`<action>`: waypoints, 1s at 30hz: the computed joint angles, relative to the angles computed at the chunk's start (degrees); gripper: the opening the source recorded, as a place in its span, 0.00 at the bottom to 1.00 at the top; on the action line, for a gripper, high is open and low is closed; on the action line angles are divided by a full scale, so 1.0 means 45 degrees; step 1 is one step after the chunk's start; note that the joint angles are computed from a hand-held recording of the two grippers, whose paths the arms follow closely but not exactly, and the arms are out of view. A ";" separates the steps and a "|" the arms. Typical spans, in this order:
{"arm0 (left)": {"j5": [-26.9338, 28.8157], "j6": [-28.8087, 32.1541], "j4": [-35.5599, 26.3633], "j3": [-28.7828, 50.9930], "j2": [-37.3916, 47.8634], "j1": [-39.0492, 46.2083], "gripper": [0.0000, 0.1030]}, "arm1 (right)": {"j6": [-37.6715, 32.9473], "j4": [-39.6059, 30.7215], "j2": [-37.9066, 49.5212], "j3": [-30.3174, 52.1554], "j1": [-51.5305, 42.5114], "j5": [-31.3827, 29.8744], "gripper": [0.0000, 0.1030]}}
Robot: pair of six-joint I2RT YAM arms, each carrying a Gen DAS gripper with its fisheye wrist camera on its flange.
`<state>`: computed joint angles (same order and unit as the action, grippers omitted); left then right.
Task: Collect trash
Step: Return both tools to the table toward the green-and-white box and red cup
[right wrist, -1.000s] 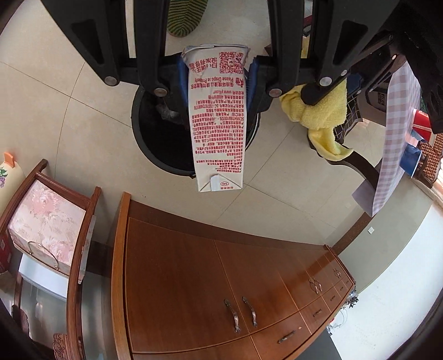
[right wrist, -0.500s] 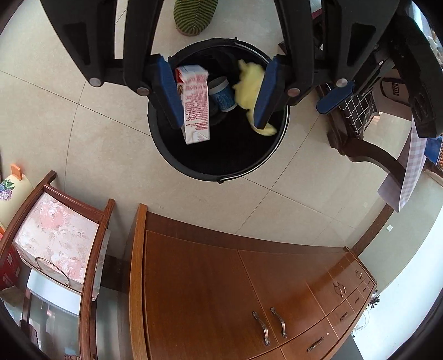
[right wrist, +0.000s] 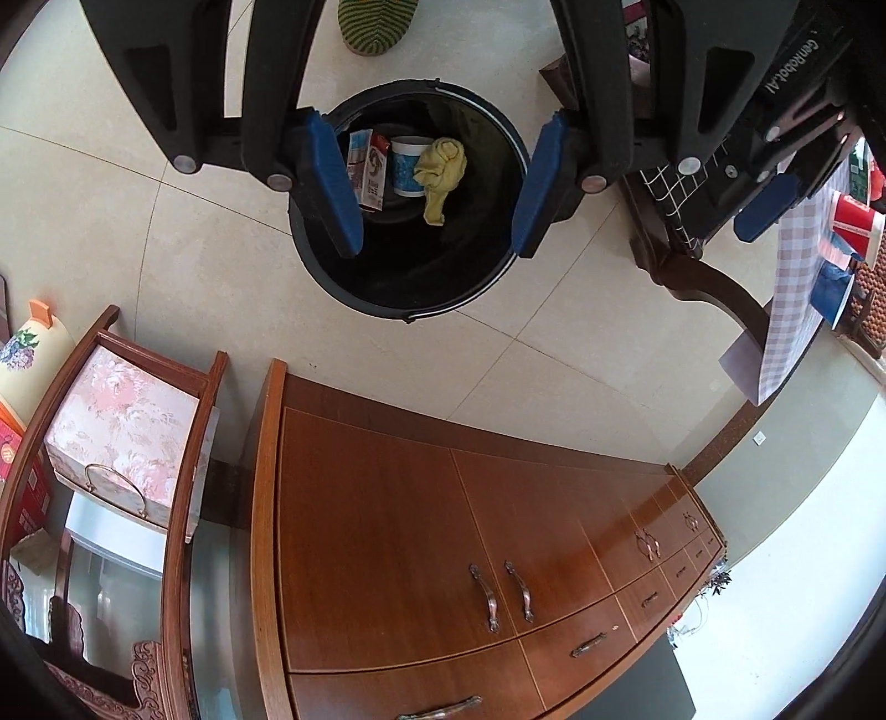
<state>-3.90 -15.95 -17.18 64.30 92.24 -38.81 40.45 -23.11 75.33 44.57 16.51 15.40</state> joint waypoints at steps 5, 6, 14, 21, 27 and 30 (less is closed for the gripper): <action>-0.0442 0.0011 -0.0606 -0.0788 -0.2109 0.0596 0.71 | 0.0197 -0.0293 -0.0296 0.0650 0.1792 0.1122 0.68; -0.0493 -0.0035 -0.0808 -0.0858 -0.2460 0.0742 0.71 | 0.0248 -0.0289 -0.0271 0.0818 0.2238 0.1354 0.69; -0.0746 0.0331 -0.1952 -0.2090 -0.5686 0.2853 0.73 | -0.0217 0.0461 0.1497 0.2865 0.5121 0.2192 0.75; -0.0052 0.0962 -0.2664 -0.3064 -0.7392 0.5744 0.73 | -0.0878 0.0882 0.3812 0.5280 0.6586 0.2018 0.76; 0.0829 0.1717 -0.2711 -0.3749 -0.8093 0.8274 0.73 | -0.1307 0.0819 0.5510 0.7275 0.7371 0.1803 0.77; 0.1524 0.2149 -0.2710 -0.3938 -0.8148 0.9627 0.73 | -0.1527 0.0740 0.6361 0.8246 0.7540 0.1488 0.78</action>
